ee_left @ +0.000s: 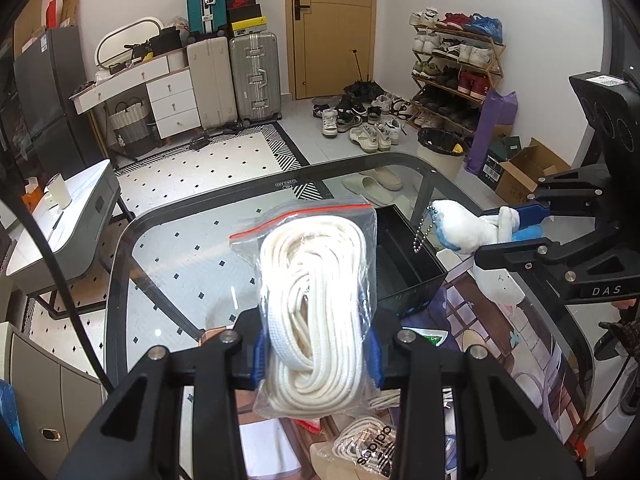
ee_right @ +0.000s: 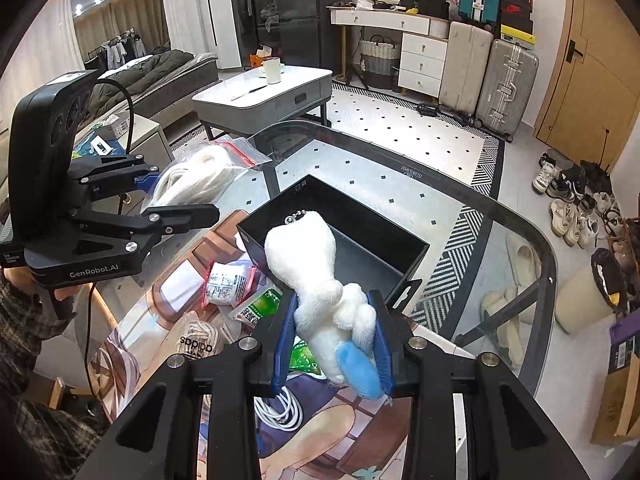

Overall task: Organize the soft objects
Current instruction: 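Carry the rope bag with the left tool while the right tool carries the plush into the black box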

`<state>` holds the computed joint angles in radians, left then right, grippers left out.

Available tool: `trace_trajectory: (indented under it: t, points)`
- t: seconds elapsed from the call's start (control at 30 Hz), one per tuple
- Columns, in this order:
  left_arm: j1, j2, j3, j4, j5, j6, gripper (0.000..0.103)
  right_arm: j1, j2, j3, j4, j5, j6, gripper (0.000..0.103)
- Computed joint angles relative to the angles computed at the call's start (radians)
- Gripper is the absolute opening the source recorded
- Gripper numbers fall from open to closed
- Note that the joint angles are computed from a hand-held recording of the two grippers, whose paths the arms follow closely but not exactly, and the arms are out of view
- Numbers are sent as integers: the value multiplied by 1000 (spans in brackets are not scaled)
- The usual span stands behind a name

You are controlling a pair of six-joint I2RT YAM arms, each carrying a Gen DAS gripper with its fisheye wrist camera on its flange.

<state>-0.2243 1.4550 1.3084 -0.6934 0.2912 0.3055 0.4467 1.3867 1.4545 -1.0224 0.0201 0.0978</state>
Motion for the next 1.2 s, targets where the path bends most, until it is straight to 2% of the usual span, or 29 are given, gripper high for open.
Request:
trace_trajectory:
  t: [0.4, 0.73, 1.2]
  points:
    - [-22, 92, 138, -25, -7, -35, 36, -44, 65, 116, -16, -11, -15, 35]
    - [-24, 150, 183, -23, -1, -41, 36, -63, 158, 226, -21, -23, -21, 35]
    - [-42, 273, 264, -18, -23, -50, 36, -114, 250, 224, 34, -78, -34, 35]
